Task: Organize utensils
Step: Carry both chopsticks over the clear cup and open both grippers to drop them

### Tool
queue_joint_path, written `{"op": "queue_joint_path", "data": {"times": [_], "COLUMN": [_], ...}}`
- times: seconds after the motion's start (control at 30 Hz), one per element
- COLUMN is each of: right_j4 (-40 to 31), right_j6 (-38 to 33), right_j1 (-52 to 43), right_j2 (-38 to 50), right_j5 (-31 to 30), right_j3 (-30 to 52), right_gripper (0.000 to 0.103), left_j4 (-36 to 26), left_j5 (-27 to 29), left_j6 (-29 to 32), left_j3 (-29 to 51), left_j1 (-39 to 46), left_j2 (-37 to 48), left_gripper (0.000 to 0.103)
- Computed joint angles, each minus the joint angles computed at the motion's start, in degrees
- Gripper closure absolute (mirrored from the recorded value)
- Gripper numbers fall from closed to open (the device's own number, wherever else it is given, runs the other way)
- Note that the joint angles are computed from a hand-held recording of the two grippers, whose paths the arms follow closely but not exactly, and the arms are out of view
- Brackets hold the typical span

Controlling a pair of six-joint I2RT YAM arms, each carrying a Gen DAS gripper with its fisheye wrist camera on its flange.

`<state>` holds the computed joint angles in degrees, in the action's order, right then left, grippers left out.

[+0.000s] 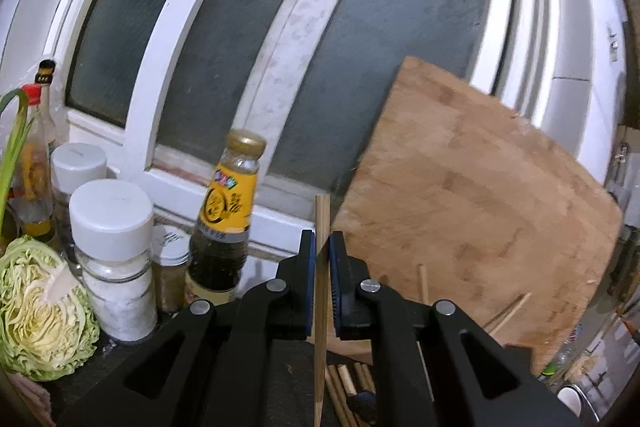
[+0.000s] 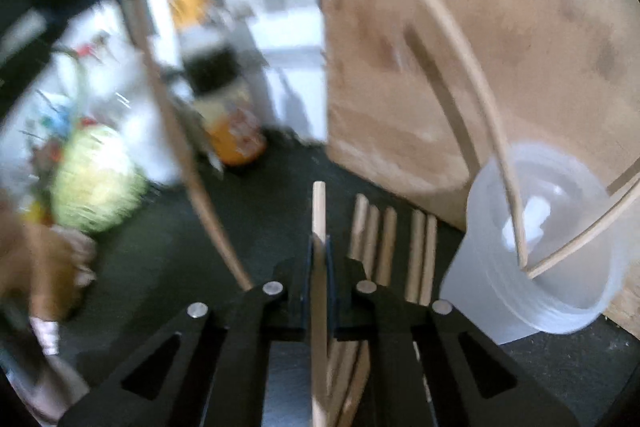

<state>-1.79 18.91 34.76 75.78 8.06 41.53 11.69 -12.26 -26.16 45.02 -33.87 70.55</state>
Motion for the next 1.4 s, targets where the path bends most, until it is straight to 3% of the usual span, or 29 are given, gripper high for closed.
{"op": "queue_joint_path", "data": {"times": [0.13, 0.4, 0.53, 0.6, 0.7, 0.83, 0.87, 1.03, 1.17, 1.4], "right_j4": [5.9, 7.5, 8.5, 10.3, 10.3, 11.1, 11.1, 10.9, 11.7, 13.3], "right_j6": [0.6, 5.9, 5.9, 6.4, 11.7, 14.4, 16.0, 16.6, 16.6, 11.1], "right_j1": [-1.7, -11.6, -12.0, -13.9, -21.4, -25.8, -28.4, -31.3, -31.1, -21.3], "right_j2": [-13.0, -31.5, -39.6, -43.4, -47.8, -51.9, -53.5, -57.0, -56.3, -49.2], "right_j5": [-2.4, -7.0, -0.3, -0.2, -5.9, -4.8, -6.8, -3.8, -1.9, 7.0], "right_j3": [-7.1, -14.0, -16.5, -18.3, -19.8, -21.1, -21.7, -23.0, -23.6, -23.3], "right_gripper": [0.097, 0.097, 0.097, 0.097, 0.097, 0.097, 0.097, 0.097, 0.097, 0.097], "left_j4": [1.8, 9.6, 13.1, 13.0, 15.4, 19.5, 19.8, 22.5, 19.7, 17.9], "left_j5": [1.6, 10.7, 13.5, 10.2, 3.5, -2.0, -3.4, -8.5, -7.9, -8.8], "left_j6": [0.2, 0.3, -1.3, -1.4, 1.8, 6.1, 7.0, 6.0, 1.2, -0.6], "left_j3": [-1.5, -5.6, -6.7, -7.0, -8.1, -6.9, -5.7, 2.2, 8.7, 10.6], "left_j1": [-0.7, -0.8, -0.3, -1.8, -6.1, -11.8, -12.9, -15.3, -14.5, -15.2], "left_j2": [-2.1, -4.8, -4.6, -5.3, -7.8, -9.1, -8.5, 0.0, 8.4, 15.8], "left_gripper": [0.097, 0.097, 0.097, 0.097, 0.097, 0.097, 0.097, 0.097, 0.097, 0.097]}}
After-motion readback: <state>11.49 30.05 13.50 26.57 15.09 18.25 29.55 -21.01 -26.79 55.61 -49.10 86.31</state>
